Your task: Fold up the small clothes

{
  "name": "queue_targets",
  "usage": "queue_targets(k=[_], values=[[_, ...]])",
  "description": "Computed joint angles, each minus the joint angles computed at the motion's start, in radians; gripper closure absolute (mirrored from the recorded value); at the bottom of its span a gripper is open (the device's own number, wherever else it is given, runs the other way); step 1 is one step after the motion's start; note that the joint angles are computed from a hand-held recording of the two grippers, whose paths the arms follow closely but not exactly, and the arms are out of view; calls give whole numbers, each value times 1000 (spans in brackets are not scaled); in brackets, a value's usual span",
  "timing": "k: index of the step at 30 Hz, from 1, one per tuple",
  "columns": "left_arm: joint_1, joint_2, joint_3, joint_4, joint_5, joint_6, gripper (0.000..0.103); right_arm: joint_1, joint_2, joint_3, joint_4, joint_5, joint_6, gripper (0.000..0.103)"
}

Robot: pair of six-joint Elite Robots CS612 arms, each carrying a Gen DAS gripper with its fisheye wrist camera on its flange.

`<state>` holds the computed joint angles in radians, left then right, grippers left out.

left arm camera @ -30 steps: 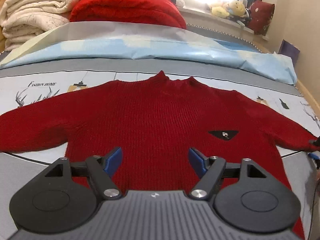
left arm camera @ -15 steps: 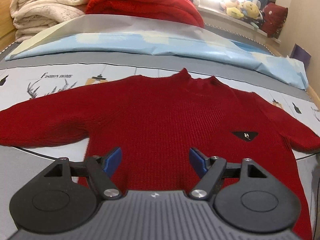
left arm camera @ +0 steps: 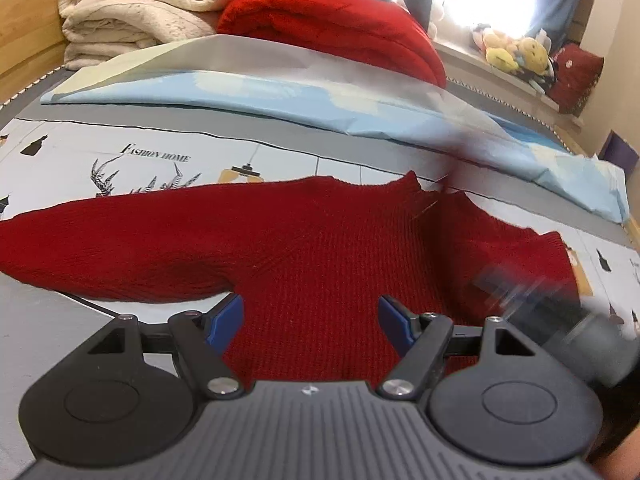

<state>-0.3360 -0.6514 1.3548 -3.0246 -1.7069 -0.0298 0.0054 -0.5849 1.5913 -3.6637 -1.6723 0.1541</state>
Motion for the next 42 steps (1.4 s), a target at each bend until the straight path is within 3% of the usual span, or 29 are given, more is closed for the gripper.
queue_targets(k=[1,3,6,10,13,17,22,26,30,32,35,38,40,42], values=[[3,0,-1,-1,0,-4,24,-2,0,-3,74,50,28,88],[8,0,-5,4,1,-13,24,-7,-4,-6,158,87,72,87],[18,3,-18,20,4,-26,24,-34,-14,8,165,136,200,80],[26,11,-39,50,31,-65,24,-43,-11,-3,143,130,257,56],[35,17,-57,80,30,-115,24,-44,-2,-35,218,213,283,55],[39,20,-69,102,13,-137,24,-6,20,-92,278,139,234,54],[40,24,-81,119,6,-143,24,-6,27,-113,267,190,249,60],[42,25,-85,127,-2,-155,24,15,32,-124,278,28,316,59],[42,22,-85,123,-8,-169,24,13,20,-119,336,31,256,59],[42,21,-88,123,-13,-181,24,8,0,-112,334,37,286,59],[39,21,-90,122,-20,-187,24,13,-51,-88,297,-34,324,59],[34,18,-87,129,-26,-190,24,29,-121,-59,368,-158,372,51],[29,15,-79,122,-25,-185,24,31,-171,-29,423,-179,424,47],[22,11,-69,112,-18,-178,24,31,-205,14,403,-174,476,42]])
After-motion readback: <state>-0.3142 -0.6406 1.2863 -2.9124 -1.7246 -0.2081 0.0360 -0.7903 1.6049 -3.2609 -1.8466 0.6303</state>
